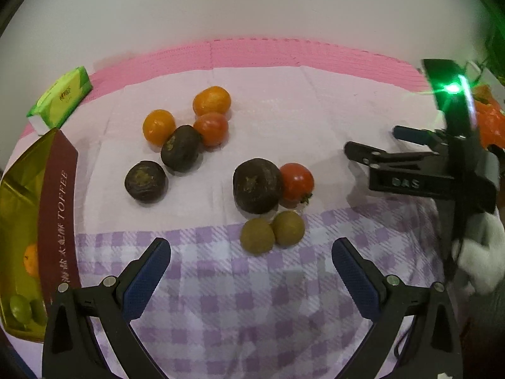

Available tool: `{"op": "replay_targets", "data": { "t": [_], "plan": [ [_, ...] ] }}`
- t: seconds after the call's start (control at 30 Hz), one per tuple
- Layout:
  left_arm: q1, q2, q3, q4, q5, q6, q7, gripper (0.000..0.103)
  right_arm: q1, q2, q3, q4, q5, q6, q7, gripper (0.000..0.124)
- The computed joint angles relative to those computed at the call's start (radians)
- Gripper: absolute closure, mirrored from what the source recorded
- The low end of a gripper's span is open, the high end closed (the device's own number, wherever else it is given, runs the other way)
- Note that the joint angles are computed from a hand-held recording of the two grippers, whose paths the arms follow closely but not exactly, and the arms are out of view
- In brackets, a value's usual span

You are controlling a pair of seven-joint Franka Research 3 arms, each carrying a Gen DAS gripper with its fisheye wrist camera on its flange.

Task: Organize fruits
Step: 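Move the left tool back toward the two small kiwis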

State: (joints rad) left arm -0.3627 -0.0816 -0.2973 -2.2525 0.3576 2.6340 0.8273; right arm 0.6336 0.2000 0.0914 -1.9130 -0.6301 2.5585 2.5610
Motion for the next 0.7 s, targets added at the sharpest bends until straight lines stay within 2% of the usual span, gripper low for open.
{"op": "replay_targets", "data": {
  "t": [0.17,0.3,0.4,0.5,0.7],
  "plan": [
    [0.001,0.052,0.008,0.042,-0.066,0.007,0.002,0.022,0.001,0.001,-0.001,0.001,0.0,0.0,0.0,0.021],
    [-0.001,0.076,0.006,0.064,-0.051,-0.008,-0.008,0.024,0.001,0.0,0.0,0.0,0.0,0.0,0.0,0.021],
    [-0.003,0.09,0.006,0.077,-0.054,-0.012,0.003,0.031,0.0,0.001,0.0,0.001,0.001,0.0,-0.001,0.021],
    [-0.007,0.102,0.006,0.09,-0.003,-0.025,-0.019,0.033,0.0,0.0,-0.001,0.0,0.001,0.001,0.0,0.021],
    [-0.015,0.105,0.006,0.093,0.079,-0.038,-0.069,0.045,0.0,0.001,-0.001,0.002,0.003,0.0,-0.003,0.021]
  ]
}}
